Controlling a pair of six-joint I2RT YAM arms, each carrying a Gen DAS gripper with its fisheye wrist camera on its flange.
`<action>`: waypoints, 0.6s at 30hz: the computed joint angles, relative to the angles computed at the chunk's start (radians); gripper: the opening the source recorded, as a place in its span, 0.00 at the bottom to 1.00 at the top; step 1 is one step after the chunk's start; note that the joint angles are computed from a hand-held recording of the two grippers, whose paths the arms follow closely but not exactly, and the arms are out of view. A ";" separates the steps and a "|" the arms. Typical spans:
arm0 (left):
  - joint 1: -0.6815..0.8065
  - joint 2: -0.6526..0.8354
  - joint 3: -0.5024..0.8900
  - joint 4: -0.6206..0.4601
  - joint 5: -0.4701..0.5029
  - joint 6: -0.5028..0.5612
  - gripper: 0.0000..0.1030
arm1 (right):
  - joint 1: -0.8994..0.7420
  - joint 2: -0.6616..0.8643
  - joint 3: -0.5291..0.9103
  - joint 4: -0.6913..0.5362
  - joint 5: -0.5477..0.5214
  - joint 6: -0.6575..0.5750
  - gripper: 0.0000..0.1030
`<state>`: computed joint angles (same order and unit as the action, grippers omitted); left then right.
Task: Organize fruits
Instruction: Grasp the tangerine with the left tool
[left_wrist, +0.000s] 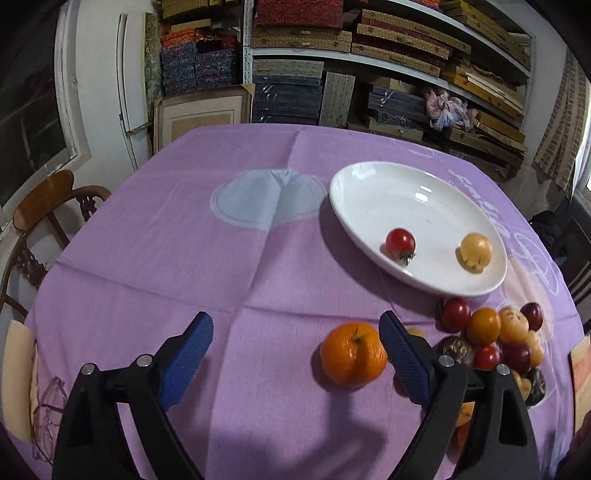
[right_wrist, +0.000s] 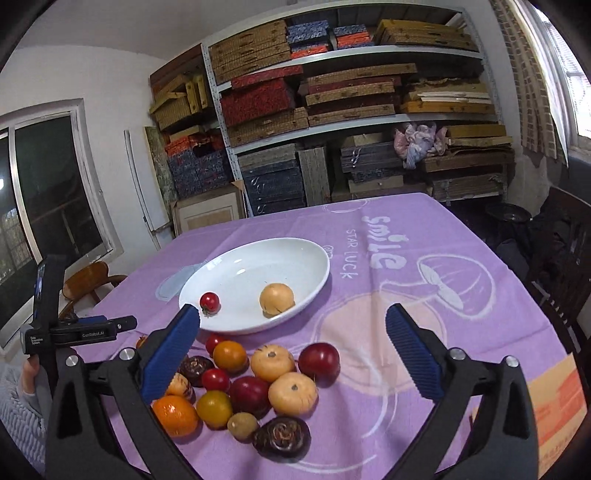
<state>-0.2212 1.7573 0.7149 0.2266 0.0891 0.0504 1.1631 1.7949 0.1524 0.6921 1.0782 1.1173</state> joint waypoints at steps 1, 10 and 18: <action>-0.012 0.009 -0.022 0.038 -0.018 -0.001 0.89 | 0.000 0.016 0.023 -0.074 -0.007 0.044 0.96; -0.054 0.061 -0.049 0.110 -0.019 0.020 0.89 | -0.054 0.099 0.032 0.013 -0.052 0.024 0.96; -0.055 0.097 -0.031 0.117 -0.019 0.025 0.88 | -0.093 0.140 0.058 0.026 -0.097 -0.014 0.96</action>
<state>-0.2762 1.8547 0.6838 0.3438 0.0700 0.0757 1.0703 1.9353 0.2105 0.7178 0.9814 1.1038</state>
